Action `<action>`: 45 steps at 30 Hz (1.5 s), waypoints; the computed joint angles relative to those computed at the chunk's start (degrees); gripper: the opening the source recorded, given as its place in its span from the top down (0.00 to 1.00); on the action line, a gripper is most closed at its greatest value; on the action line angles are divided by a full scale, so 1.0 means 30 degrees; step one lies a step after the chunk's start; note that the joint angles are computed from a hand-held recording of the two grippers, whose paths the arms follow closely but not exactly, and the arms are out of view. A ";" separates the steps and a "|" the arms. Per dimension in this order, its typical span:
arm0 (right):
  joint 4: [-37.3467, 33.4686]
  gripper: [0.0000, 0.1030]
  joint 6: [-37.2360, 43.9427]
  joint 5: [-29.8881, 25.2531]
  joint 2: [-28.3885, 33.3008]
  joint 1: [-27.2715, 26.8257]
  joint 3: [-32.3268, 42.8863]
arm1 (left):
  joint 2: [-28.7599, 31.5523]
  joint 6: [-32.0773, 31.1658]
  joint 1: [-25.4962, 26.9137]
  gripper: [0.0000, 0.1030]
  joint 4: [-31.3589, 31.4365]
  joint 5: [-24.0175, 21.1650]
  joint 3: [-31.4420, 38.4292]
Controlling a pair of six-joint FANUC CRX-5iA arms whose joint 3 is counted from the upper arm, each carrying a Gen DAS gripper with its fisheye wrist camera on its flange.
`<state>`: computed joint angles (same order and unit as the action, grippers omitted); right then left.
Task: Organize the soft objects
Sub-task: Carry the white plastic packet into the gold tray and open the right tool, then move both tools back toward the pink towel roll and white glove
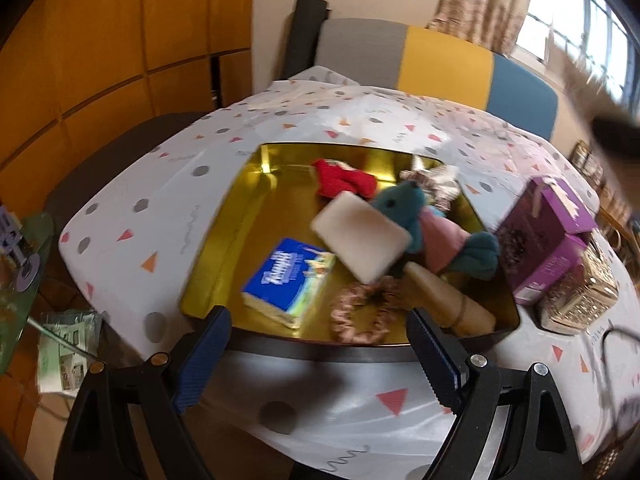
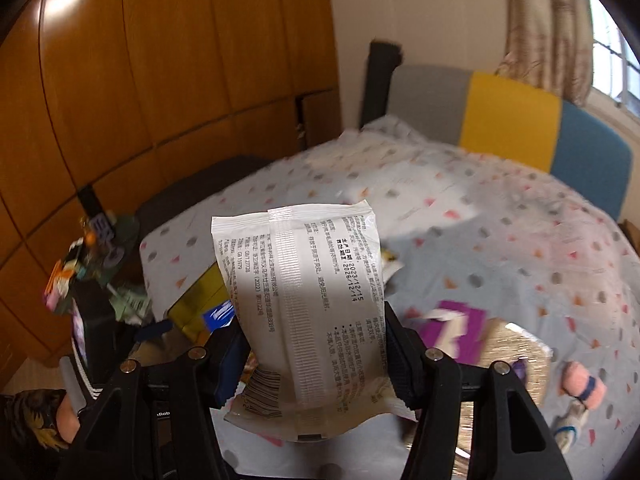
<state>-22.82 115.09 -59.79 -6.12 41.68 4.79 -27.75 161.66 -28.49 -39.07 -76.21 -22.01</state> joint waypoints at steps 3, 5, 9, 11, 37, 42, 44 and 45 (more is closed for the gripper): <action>0.0524 0.42 -0.0744 -0.0526 0.1123 0.0829 0.0223 | -0.0886 0.0553 0.0443 0.13 -0.0253 -0.0775 -0.0386; 0.0681 0.42 -0.1255 -0.1026 0.2258 0.1255 0.0668 | -0.1477 0.0823 0.0778 0.13 -0.0381 -0.1269 -0.0634; 0.0921 0.42 -0.2819 -0.1714 0.4250 0.2173 0.1574 | -0.2743 0.1066 0.1840 0.13 -0.0358 -0.2004 -0.1280; 0.0549 0.42 -0.3482 -0.2019 0.5210 0.2486 0.2298 | -0.3255 0.1001 0.2374 0.13 -0.0212 -0.2128 -0.1603; -0.0321 0.29 -0.4901 -0.0857 0.6435 0.3021 0.3072 | -0.3055 0.1152 0.1934 0.13 -0.0290 -0.2090 -0.1565; 0.0716 0.29 -0.4398 0.0621 0.4630 0.3235 0.1064 | -0.2517 0.1426 0.0804 0.13 -0.0801 -0.2519 -0.0999; 0.1295 0.29 -0.4461 0.1201 0.3925 0.3365 0.0238 | -0.2337 0.1507 0.0425 0.13 -0.0972 -0.2668 -0.0808; 0.1381 0.29 -0.4376 0.1359 0.3676 0.3357 -0.0016 | -0.2196 0.1576 0.0101 0.13 -0.1142 -0.2818 -0.0660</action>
